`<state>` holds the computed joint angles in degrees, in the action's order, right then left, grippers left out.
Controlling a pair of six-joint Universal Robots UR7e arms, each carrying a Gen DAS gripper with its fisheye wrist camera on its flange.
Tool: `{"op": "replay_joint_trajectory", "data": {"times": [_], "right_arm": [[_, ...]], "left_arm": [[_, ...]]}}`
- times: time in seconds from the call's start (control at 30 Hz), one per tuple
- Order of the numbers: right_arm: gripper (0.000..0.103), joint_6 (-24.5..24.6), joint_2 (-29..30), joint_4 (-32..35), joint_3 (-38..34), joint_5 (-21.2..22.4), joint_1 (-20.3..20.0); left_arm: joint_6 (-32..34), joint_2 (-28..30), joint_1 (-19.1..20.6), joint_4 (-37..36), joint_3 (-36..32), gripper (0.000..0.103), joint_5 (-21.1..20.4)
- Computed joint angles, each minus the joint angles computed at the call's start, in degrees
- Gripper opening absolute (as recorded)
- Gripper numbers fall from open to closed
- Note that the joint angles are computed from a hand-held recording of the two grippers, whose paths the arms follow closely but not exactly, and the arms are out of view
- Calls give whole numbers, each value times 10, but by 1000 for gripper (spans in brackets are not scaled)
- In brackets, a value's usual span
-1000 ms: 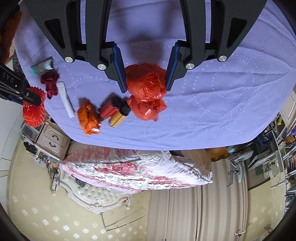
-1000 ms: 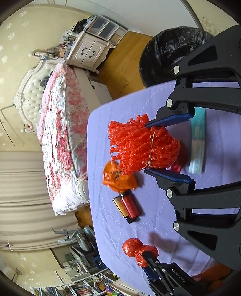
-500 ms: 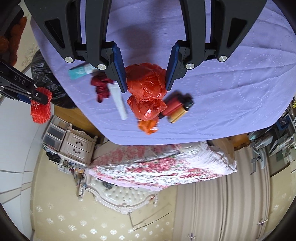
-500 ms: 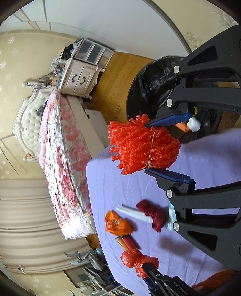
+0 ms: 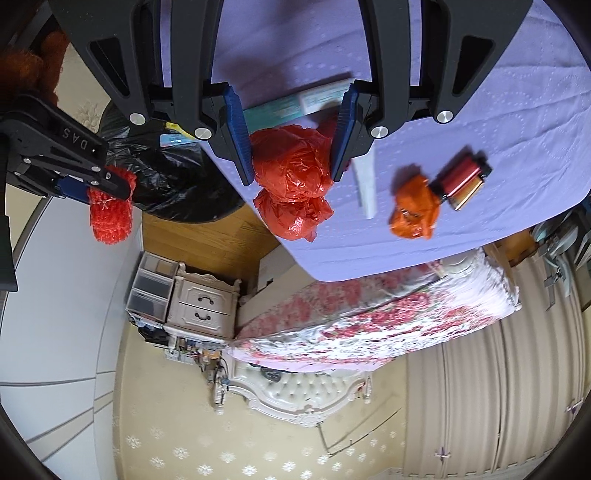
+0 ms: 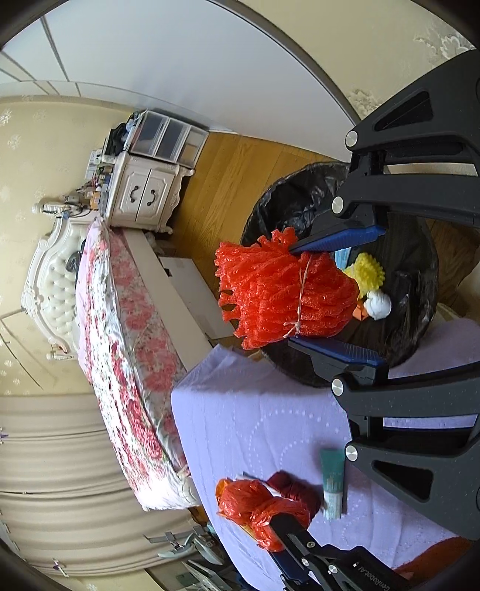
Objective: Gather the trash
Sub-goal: 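Carry the red ball and red net over the bin and open both tools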
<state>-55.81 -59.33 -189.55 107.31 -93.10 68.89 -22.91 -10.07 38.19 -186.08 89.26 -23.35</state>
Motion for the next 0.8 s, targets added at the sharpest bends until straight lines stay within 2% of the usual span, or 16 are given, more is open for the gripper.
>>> {"op": "replay_joint_trajectory", "data": {"times": [0.37, 0.8], "right_arm": [[43, 23, 18, 18, -37, -9, -9], [43, 42, 38, 24, -72, -21, -10]], "left_arm": [[61, 54, 17, 27, -111, 42, -21], [104, 97, 37, 63, -202, 42, -35]]}}
